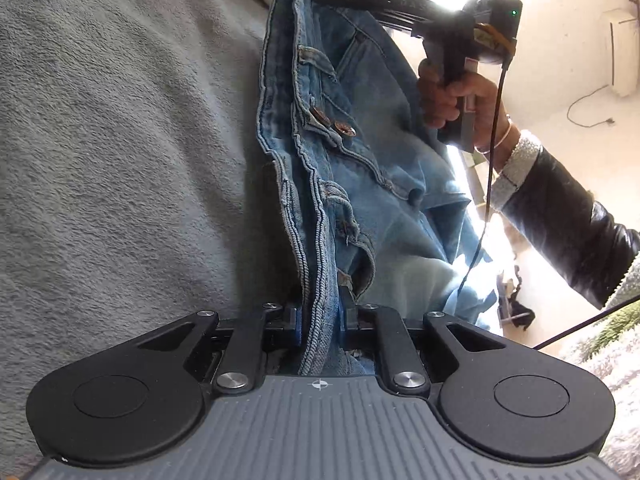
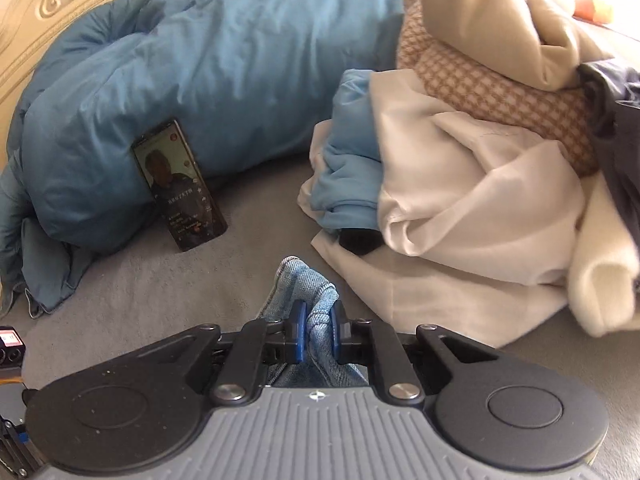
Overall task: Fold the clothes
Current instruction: 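Open the right gripper off the waistband, then open the left gripper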
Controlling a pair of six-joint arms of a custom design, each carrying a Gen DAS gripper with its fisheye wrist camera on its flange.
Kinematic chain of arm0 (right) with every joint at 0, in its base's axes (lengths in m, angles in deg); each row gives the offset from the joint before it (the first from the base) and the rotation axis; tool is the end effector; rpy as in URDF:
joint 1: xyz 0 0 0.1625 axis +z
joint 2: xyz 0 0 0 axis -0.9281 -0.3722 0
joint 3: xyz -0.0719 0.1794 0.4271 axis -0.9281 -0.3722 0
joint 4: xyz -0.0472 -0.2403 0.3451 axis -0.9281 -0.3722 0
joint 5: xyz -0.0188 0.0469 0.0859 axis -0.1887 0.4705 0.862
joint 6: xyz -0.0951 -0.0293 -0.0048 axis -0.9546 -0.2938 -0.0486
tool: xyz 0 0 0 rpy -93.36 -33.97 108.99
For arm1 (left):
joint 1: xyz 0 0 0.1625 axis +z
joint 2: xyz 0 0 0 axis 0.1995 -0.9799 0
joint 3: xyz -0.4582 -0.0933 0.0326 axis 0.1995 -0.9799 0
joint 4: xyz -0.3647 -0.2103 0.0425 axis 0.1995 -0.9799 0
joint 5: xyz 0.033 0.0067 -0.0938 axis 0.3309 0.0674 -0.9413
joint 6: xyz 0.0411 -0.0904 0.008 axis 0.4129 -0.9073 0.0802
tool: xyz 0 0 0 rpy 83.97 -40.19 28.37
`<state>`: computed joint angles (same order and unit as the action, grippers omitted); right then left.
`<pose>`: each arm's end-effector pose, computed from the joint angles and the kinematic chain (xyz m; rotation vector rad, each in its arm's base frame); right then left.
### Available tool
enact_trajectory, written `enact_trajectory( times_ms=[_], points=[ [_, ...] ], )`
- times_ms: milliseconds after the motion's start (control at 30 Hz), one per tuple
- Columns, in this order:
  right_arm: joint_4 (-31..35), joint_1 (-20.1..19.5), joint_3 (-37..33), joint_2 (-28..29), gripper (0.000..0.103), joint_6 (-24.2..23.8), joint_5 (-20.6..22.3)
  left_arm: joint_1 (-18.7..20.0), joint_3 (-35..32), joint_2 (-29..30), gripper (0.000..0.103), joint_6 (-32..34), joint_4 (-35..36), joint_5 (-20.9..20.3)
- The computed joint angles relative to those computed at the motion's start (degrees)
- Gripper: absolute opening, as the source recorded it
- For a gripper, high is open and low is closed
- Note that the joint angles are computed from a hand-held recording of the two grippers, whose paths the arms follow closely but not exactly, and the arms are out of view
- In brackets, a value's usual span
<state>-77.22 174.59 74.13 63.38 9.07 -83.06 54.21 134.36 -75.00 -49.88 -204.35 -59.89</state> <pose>0.3995 -0.8741 -0.0355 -1.8240 2.5233 0.0062 -0.0445 -0.4913 0.2801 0.2487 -2.9329 1.0248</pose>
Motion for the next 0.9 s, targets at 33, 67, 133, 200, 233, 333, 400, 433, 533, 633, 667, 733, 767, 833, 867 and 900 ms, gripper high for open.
enact_trajectory(
  times_ms=[33, 67, 133, 200, 233, 333, 400, 433, 533, 633, 667, 733, 767, 833, 867, 900],
  points=[
    [-1.38, 0.01, 0.89, 0.27, 0.014, -0.82, -0.96, 0.12, 0.14, 0.01, 0.013, -0.34, 0.03, 0.39],
    [-4.03, -0.02, 2.93, 0.07, 0.014, -1.34, -2.67, 0.24, 0.23, 0.17, 0.013, -0.75, 0.00, 0.73],
    [-9.35, -0.52, 7.42, -0.90, 0.022, -1.70, -3.83, 0.95, 0.04, 0.78, 0.014, -1.68, 0.16, 0.57],
    [-10.85, -0.74, 8.18, -1.51, 0.039, 1.36, -3.31, 1.51, -0.48, 0.90, 0.016, -2.34, 1.45, 0.14],
    [-11.42, -0.79, 8.32, -1.73, 0.047, 3.02, -3.17, 1.60, -0.76, 0.83, 0.018, -2.76, 2.04, 0.01],
    [-14.61, -1.17, 10.89, -4.39, 0.053, 6.22, -0.67, 1.65, -1.10, -0.15, 0.021, -4.15, 3.78, -0.13],
    [-16.72, -1.85, 13.45, -7.17, 0.053, 9.46, 2.13, 0.72, -0.71, -1.28, 0.026, -5.04, 4.42, 1.48],
    [-17.66, -2.34, 15.21, -8.99, 0.053, 11.39, 3.82, 0.21, -0.52, -1.85, 0.029, -5.50, 4.74, 2.35],
    [-21.44, -3.74, 21.52, -15.10, 0.053, 16.08, 7.45, -1.66, 0.09, -3.82, 0.033, -6.62, 6.12, 5.91],
    [-27.79, -5.52, 30.46, -22.81, 0.053, 21.00, 8.32, -5.71, 1.20, -6.21, 0.033, -6.83, 6.45, 15.78],
    [-30.13, -6.29, 33.49, -25.53, 0.053, 22.90, 8.30, -6.51, 1.21, -6.54, 0.034, -6.16, 5.50, 17.40],
    [-36.11, -7.77, 40.24, -30.84, 0.053, 26.17, 7.13, -7.55, 0.20, -6.08, 0.034, -3.85, 4.00, 19.24],
    [-38.83, -8.51, 43.14, -33.29, 0.052, 27.75, 6.44, -7.82, -0.94, -5.13, 0.034, -2.25, 3.75, 19.62],
    [-43.48, -10.19, 48.58, -38.04, 0.052, 30.49, 4.97, -7.61, -3.81, -2.12, 0.034, 1.82, 2.65, 18.77],
    [-45.50, -11.01, 51.07, -40.09, 0.052, 32.17, 4.37, -7.28, -5.21, -0.52, 0.034, 3.27, 2.13, 17.70],
    [-47.49, -11.83, 53.44, -42.06, 0.052, 33.90, 3.73, -6.84, -7.05, 1.30, 0.034, 4.74, 2.23, 16.18]
  ],
)
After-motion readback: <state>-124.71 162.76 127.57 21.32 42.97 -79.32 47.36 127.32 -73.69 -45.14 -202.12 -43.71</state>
